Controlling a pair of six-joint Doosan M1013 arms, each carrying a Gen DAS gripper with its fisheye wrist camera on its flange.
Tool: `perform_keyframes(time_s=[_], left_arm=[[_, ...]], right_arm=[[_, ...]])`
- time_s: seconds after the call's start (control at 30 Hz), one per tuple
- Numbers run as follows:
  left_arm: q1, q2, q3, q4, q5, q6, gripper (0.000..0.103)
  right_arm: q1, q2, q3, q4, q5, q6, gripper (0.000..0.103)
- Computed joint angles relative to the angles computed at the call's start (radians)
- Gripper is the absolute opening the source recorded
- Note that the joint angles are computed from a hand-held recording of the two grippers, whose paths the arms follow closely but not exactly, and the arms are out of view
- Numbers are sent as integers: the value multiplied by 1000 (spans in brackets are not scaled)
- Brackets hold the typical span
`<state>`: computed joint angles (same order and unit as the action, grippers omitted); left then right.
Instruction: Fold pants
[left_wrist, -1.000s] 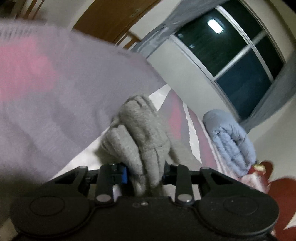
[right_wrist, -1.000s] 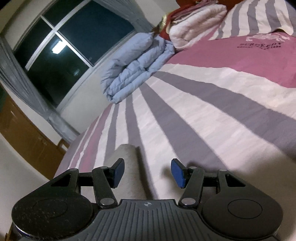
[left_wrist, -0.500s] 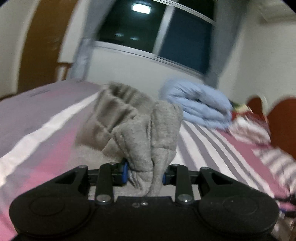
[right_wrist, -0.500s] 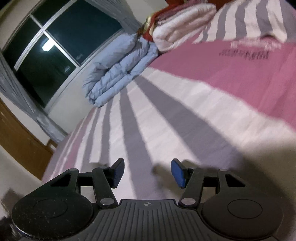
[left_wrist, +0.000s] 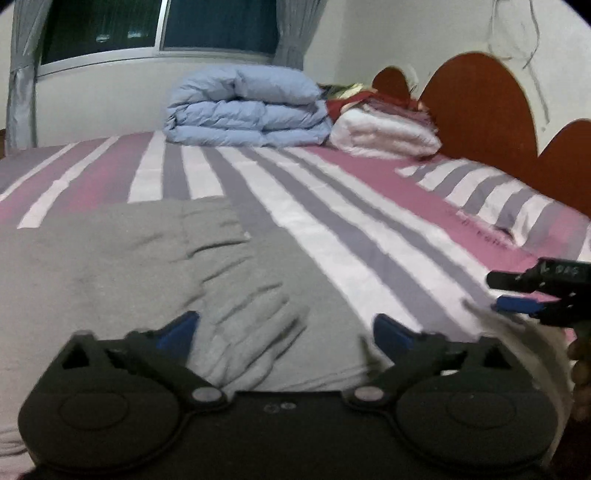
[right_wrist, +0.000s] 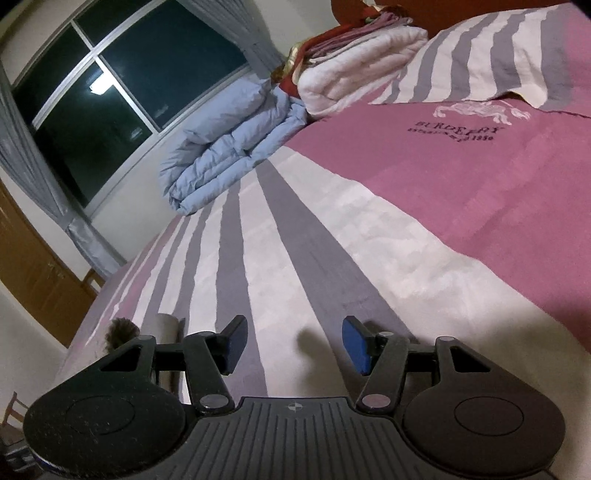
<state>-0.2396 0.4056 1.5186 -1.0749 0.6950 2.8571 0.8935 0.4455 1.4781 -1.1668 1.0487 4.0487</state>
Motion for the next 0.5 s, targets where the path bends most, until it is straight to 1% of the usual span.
perform_keyframes(time_s=[0.03,0.07,0.1,0.2,0.3,0.4,0.43,0.5], left_arm=[[11,6,-10,-12,10,1,80],[19,3,-7,-27,-3,15,80],[21,-3,-4,-39,-30,27,80],[71,-11,2,-94,-73,73,80],[108,-9,-9,-79,-140,72,81],[154,4,-28,-34,-202,17,83],[171,12,-38,-19,-213,-11,85],[199,27,-56,-5,-241,-59,86]], right_arm=[[1,0,-2,-1,-1,1,57],[4,1,-6,-7,-2,3,57],[8,5,-14,-14,-3,-2,57],[13,18,-40,-31,-14,-7,57],[16,41,-78,-62,-45,-8,57],[14,65,-111,-123,-122,4,57],[11,69,-111,-168,-167,52,57],[-1,76,-92,-334,-278,247,57]])
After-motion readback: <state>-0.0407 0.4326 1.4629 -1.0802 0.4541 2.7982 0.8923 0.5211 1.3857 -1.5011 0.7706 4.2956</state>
